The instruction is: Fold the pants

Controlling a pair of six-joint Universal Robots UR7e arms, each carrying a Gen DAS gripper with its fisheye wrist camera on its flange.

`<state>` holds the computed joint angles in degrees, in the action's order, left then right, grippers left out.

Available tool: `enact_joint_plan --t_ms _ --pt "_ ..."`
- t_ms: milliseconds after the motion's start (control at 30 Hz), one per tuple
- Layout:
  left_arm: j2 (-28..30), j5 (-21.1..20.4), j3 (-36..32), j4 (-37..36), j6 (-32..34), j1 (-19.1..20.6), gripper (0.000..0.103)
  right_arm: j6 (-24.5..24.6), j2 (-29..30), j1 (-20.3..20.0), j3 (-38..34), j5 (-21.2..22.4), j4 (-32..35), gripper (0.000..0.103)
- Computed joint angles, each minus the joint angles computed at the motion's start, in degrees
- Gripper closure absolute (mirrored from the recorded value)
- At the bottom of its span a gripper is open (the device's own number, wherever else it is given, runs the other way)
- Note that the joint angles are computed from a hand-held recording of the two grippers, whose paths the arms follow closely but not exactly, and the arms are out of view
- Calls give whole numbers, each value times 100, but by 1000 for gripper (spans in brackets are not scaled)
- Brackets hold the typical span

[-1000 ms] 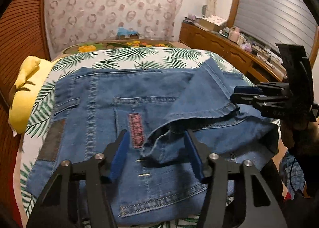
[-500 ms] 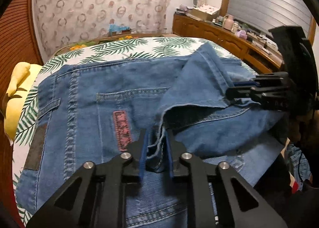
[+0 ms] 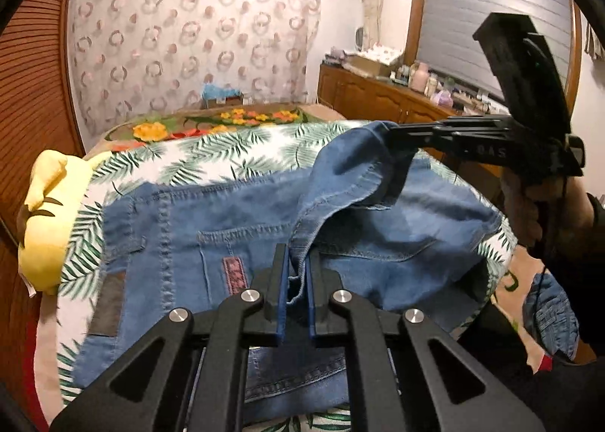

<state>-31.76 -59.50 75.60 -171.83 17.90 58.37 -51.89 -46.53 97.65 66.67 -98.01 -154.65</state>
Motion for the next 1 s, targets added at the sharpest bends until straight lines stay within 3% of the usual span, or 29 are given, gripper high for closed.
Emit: enact_joint_plan --t_ms 167,500,733,1000 --pt "-272 -2 346 -471 84 -83 94 -207 -21 151 15 192 -67 99" --pt "-683 372 812 -968 156 -41 94 -580 269 374 -232 430 96 99" --pt "-944 430 1146 -1152 -17 82 94 -746 755 440 -1013 472 662 99" --pt "-928 661 1191 -869 -333 300 94 -965 1442 548 -1879 122 1070 99"
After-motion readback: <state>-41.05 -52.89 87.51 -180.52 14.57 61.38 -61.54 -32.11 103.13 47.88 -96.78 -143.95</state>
